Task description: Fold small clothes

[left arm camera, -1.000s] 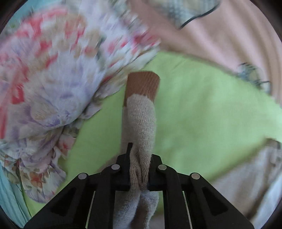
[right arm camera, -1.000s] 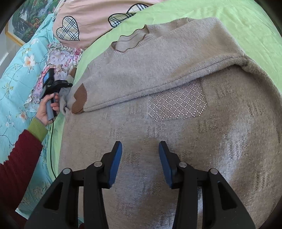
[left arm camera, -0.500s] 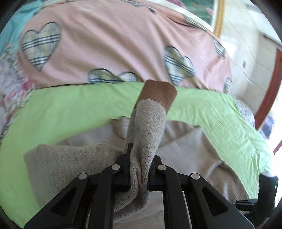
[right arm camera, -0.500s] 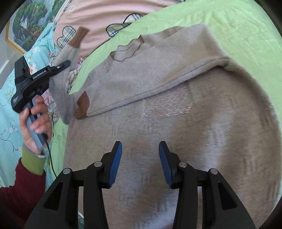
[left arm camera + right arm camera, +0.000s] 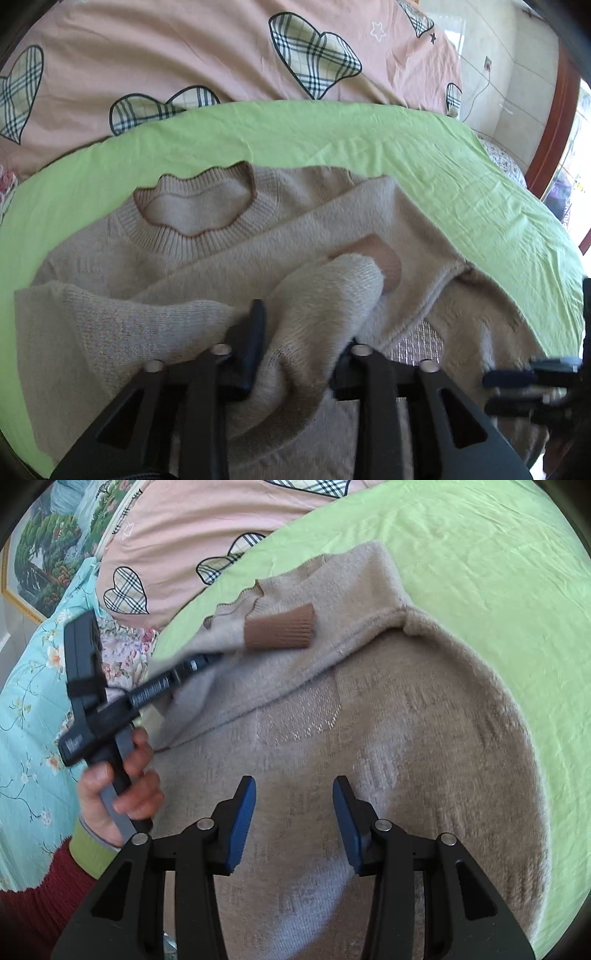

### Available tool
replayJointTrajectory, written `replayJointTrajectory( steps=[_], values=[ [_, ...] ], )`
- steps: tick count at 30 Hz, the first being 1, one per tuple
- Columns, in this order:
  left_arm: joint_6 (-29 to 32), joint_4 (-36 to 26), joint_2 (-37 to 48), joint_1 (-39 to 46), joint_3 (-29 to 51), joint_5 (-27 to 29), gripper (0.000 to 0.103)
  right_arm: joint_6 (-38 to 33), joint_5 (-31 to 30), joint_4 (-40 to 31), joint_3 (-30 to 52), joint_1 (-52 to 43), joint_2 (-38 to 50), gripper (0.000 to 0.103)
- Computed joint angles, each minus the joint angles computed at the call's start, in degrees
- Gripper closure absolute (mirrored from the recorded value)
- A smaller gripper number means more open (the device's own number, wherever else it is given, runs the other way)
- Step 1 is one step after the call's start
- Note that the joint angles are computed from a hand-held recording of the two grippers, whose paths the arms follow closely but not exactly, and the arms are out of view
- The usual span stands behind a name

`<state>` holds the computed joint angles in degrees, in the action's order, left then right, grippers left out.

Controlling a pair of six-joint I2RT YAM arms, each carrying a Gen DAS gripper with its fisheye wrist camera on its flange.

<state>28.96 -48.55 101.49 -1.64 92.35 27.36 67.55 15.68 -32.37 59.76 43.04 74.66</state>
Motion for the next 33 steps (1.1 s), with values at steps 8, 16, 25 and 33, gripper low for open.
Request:
replayJointTrajectory(
  steps=[8, 16, 25, 33],
  values=[
    [10.0, -2.3, -8.8, 15.8, -7.8, 5.1, 0.04, -6.1, -2.6, 6.2, 2.0, -8.1, 1.8, 0.058],
    [6.0, 6.4, -1.4, 27.0, -4.9, -6.7, 0.04, -14.5, -8.3, 9.6, 8.0, -17.8, 11.6, 0.058],
    [-0.9, 10.9, 4.3, 24.3, -2.0, -14.2, 0.039, -20.2, -12.0, 11.4, 11.8, -18.8, 13.8, 0.093],
    [-5.3, 12.1, 4.3, 23.8, -2.4, -15.4, 0.038, -15.3, -8.1, 0.8, 12.7, -25.1, 2.7, 0.103]
  ],
)
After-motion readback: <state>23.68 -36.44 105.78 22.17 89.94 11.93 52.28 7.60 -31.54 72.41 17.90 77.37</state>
